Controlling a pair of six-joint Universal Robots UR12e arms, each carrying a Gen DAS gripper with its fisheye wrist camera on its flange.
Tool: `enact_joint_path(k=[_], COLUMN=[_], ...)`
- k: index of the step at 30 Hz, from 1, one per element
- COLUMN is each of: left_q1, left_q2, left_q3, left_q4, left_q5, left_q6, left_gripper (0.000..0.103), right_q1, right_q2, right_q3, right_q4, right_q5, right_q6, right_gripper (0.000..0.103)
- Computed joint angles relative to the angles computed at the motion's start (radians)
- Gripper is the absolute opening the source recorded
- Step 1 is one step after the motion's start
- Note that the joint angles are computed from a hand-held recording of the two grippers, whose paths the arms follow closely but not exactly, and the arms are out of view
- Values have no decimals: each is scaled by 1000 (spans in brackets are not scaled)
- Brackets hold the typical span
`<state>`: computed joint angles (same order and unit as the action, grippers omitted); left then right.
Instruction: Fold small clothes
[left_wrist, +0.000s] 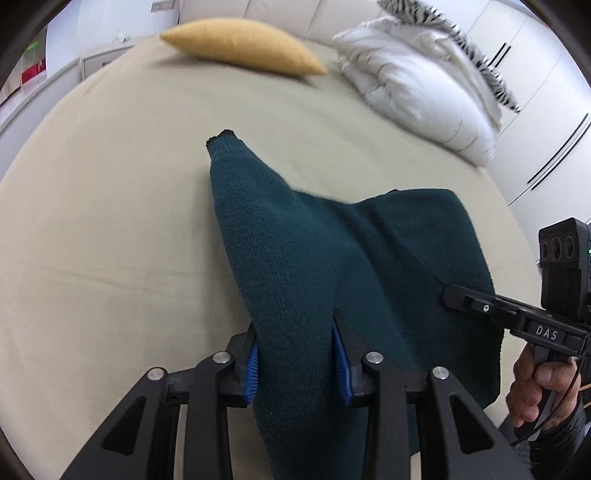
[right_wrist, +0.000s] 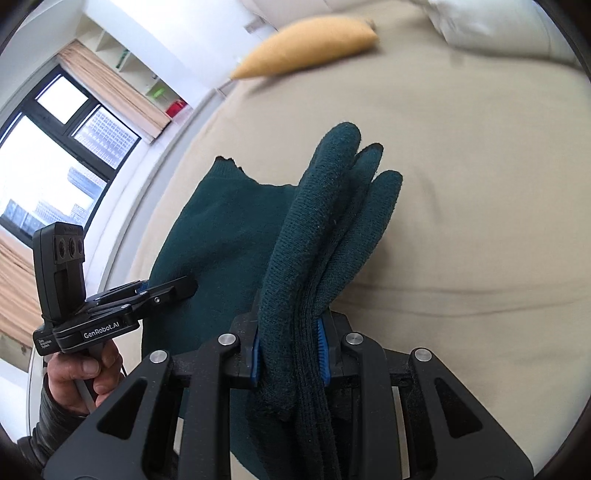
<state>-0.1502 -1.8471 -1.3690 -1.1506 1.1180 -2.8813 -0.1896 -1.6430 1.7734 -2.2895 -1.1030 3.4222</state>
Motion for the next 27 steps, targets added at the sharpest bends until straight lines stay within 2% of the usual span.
enact_joint_path(k=[1,3,5,6,8,15,16,20,23,26,27], left_q1=[0,14,25,23,21,28,28,29,32,41,45], left_q2=[-9,-14,-18,-18,-18,-12,-9,19,65,100,115], left_q3=[-7,-22,-25,-27,-29,-46,-48,-70,-123,-166,-183], left_q4=[-2,13,5,12,26,46,51,95,206,294,322], left_q5=[14,-27,-69,-67,-61,-72,-71,-34,10,7,2], left_q6=[-5,-11,-18,-13,-8,-54,-58,-62,-83,-120,-125], left_gripper=[40,47,49,51,54,63,63,63,61,62,64], right_q1=[-2,-15,-48,-73,-84,-68,-80,-95,-99,-85,-86], right_q2=[6,15,10,10,7,8,6,-20,-64,-108,-127], right_q3=[12,36,83,120,150,154,154,168,192,200,210], right_q4=[6,15,-19,-76,-131,-166,-158,-172,-183,-167,-175], right_q5=[-2,0,79,147,188,170,174,117,30,-125,-151], right_q6=[13,39,86,132,163,186,181,199,236,279,300], right_gripper=[21,22,25,26,28,34,35,48,53,54,54])
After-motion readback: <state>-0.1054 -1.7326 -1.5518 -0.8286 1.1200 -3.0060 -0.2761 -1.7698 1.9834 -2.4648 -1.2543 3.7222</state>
